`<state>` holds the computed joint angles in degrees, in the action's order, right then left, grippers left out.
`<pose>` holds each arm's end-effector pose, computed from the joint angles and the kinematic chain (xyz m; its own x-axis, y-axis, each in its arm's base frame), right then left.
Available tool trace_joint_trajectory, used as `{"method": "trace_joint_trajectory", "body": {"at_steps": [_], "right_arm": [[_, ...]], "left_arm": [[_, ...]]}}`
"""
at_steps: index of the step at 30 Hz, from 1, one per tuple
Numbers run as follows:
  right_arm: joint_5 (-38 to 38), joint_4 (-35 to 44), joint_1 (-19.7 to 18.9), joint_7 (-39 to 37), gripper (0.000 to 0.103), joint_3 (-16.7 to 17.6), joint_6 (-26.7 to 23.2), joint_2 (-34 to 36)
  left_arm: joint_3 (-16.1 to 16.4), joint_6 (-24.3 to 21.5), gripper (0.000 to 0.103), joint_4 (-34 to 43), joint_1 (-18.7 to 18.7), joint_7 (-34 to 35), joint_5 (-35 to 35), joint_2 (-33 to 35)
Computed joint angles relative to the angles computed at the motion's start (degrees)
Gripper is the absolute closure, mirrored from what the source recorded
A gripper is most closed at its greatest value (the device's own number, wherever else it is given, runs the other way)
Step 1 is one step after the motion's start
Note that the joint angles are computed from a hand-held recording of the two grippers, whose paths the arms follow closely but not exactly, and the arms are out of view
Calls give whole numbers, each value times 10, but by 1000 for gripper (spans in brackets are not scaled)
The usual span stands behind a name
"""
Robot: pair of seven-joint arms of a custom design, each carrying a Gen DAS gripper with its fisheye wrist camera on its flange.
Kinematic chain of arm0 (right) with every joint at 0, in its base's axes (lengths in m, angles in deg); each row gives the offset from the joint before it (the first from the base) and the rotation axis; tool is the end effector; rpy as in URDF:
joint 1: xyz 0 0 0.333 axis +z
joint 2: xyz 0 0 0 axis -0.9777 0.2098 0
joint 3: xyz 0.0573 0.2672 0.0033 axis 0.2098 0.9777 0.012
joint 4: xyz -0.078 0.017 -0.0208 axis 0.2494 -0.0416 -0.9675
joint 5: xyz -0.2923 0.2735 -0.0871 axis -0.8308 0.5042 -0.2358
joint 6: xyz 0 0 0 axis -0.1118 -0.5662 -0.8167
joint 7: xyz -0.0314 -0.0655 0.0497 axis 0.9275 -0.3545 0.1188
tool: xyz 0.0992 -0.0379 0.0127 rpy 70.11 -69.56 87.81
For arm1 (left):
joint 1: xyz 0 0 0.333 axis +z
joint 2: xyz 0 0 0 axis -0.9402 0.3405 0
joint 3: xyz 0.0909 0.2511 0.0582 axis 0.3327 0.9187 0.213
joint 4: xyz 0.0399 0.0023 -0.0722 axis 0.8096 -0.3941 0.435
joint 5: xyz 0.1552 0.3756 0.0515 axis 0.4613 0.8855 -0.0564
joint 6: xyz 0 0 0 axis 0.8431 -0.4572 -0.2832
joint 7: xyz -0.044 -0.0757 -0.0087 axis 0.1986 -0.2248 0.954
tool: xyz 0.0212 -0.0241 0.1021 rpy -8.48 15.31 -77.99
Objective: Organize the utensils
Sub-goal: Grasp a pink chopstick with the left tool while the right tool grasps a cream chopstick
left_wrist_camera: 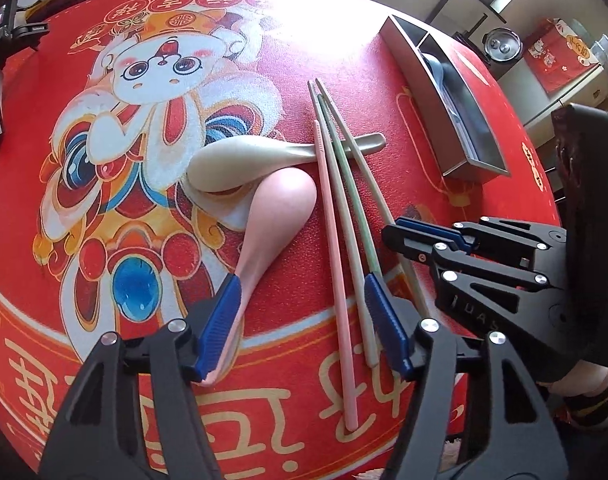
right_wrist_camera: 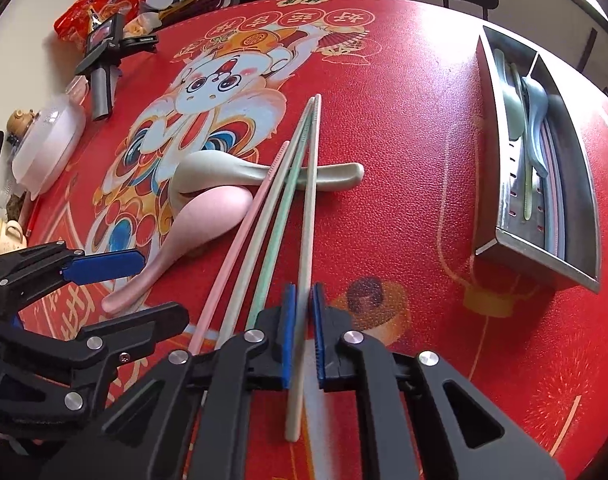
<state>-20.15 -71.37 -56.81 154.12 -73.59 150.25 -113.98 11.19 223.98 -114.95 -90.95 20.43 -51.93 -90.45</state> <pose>0.4346 0.1852 0.4274 0.4004 -0.8943 -0.1998 -0.8815 -0.3164 -0.3504 0.4313 -0.3157 0.4255 -0.0891 -0.9623 0.2571 -0.9505 0.0050 -0.3107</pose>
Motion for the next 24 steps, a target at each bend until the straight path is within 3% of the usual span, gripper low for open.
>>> {"method": "trace_joint_trajectory", "body": {"at_steps": [6,15,22,24], "right_arm": [[-1,-13,-9,16,96,-4,-1,-15],[26,-29,-6,7,96,-19,2,-29],[14,-30,-10,7,95,-10,7,-29],[8,-28,-10,9,95,-7,9,-27]], "left_arm": [[3,2,65,15,-7,28,-23,20],[-5,-8,71,47,-1,33,-6,58],[-12,-9,70,71,0,21,40,83],[-14,-16,77,80,1,6,64,90]]}}
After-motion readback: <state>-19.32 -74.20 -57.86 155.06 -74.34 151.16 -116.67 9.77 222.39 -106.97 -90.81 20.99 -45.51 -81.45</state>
